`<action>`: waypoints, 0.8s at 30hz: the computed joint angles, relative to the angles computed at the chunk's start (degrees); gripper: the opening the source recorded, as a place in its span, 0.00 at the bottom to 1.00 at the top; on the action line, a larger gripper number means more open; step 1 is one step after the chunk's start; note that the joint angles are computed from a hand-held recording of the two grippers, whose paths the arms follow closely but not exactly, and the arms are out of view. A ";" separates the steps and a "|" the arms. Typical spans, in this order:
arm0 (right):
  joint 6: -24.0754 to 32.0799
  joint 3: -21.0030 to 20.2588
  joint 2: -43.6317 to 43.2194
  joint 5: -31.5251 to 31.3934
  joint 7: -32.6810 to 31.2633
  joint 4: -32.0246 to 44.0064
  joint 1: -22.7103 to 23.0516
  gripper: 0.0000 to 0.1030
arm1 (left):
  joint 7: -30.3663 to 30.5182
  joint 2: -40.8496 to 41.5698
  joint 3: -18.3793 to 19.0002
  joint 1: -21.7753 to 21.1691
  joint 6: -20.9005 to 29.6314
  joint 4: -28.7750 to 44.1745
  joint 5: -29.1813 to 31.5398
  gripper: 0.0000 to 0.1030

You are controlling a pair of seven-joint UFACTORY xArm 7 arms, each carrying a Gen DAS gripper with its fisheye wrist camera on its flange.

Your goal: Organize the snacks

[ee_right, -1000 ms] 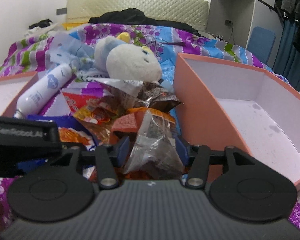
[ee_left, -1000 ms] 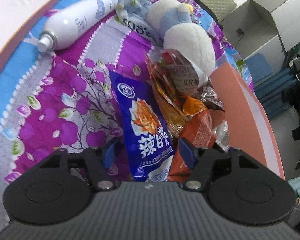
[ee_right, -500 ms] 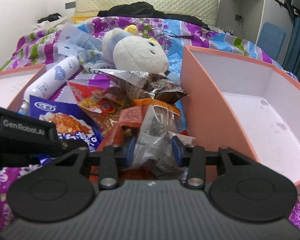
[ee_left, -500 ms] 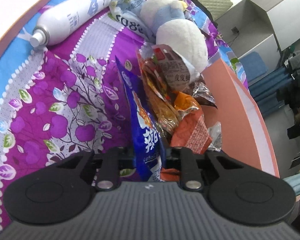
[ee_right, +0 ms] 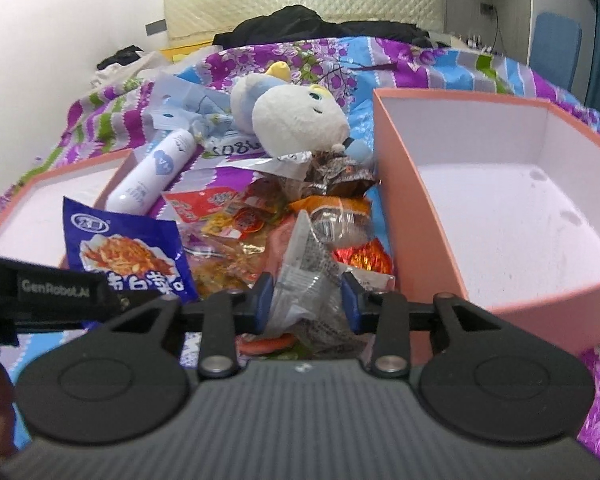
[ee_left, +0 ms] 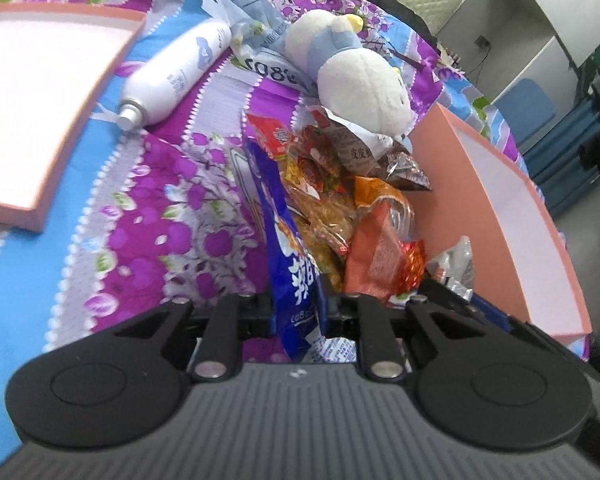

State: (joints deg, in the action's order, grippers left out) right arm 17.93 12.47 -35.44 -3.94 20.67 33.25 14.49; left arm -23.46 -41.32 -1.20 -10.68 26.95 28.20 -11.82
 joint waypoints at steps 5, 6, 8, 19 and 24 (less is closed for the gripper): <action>3.93 -3.36 -4.96 4.23 -1.91 -1.92 4.06 0.38 | -2.58 -6.06 -2.91 2.44 6.72 -0.36 3.46 0.20; 4.72 -3.84 -5.96 4.94 -2.33 -2.26 4.69 0.38 | -3.02 -7.08 -3.46 2.80 8.13 -0.14 4.24 0.20; 6.01 -4.69 -7.30 6.44 -3.10 -2.62 5.78 0.38 | -3.41 -8.86 -4.36 3.08 10.65 0.41 5.78 0.20; 9.80 -6.66 -11.66 10.45 -7.07 -2.35 6.80 0.38 | -3.41 -12.37 -6.37 3.21 19.75 5.61 10.10 0.19; 10.91 -8.07 -12.18 12.41 -8.97 -1.58 6.96 0.38 | -2.88 -12.73 -6.34 3.14 20.37 7.19 10.68 0.19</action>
